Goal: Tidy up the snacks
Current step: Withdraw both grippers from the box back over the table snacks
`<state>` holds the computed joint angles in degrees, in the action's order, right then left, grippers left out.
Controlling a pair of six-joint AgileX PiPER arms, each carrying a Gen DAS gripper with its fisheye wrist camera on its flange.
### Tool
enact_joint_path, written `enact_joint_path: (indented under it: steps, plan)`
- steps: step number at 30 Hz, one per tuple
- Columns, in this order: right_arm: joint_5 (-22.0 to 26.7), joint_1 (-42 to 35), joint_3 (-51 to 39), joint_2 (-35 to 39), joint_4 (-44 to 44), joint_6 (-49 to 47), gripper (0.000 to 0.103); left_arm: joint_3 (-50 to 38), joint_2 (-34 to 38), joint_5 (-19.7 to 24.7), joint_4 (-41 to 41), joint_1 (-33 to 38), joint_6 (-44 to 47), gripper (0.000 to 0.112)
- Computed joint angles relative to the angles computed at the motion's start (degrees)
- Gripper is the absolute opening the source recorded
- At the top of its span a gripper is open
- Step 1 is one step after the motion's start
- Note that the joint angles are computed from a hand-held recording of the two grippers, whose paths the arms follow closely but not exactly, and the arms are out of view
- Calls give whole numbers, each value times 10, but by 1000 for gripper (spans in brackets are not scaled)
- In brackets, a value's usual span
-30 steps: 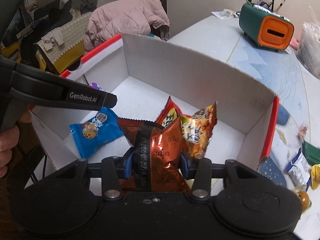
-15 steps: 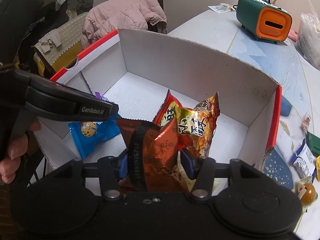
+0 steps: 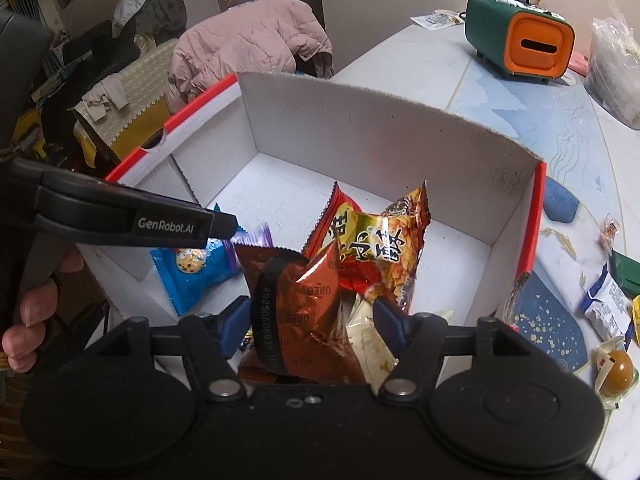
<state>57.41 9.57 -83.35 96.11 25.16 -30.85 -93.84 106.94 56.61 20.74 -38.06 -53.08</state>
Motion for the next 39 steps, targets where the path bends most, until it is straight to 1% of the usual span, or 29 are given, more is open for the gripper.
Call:
enact_joint_path:
  steps: [2, 4, 5, 6, 8, 10, 13, 17, 19, 22, 25, 26, 28, 31, 35, 39]
  plan:
    - [1, -4, 2, -6, 8, -5, 70, 8, -10, -5, 6, -5, -6, 32]
    - [3, -12, 5, -13, 18, -13, 71, 15, -21, -9, 11, -10, -14, 37]
    - [5, -16, 5, -16, 23, -16, 71, 18, -27, -12, 15, -13, -20, 45]
    - [8, -19, 5, -19, 27, -18, 71, 23, -33, -15, 21, -17, -28, 50]
    - [12, -26, 4, -26, 36, -24, 72, 27, -43, -20, 31, -24, -40, 51]
    - [15, -35, 4, -34, 48, -30, 80, 25, -50, -18, 39, -31, -47, 51]
    - [21, -53, 5, -48, 69, -46, 81, 21, -59, -16, 55, -46, -54, 51]
    - [36, -81, 2, -62, 96, -69, 82, 8, -65, -13, 79, -72, -64, 57]
    - [44, -97, 3, -70, 107, -77, 83, -2, -63, -12, 86, -83, -65, 58]
    - [59, -126, 4, -78, 123, -85, 83, -22, -54, -7, 96, -100, -69, 58]
    - [66, -154, 9, -87, 135, -97, 84, -42, -44, -4, 101, -114, -73, 65]
    - [68, -163, 11, -90, 139, -101, 85, -50, -40, -3, 106, -119, -76, 67]
    - [72, -184, 14, -95, 148, -110, 93, -68, -30, 0, 110, -129, -74, 68]
    - [85, -219, 17, -99, 166, -124, 94, -91, -17, 5, 116, -144, -73, 68]
    - [100, -266, 13, -97, 180, -154, 95, -133, 10, 10, 106, -155, -64, 72]
    - [115, -320, 8, -91, 191, -193, 101, -188, 47, 22, 97, -167, -53, 72]
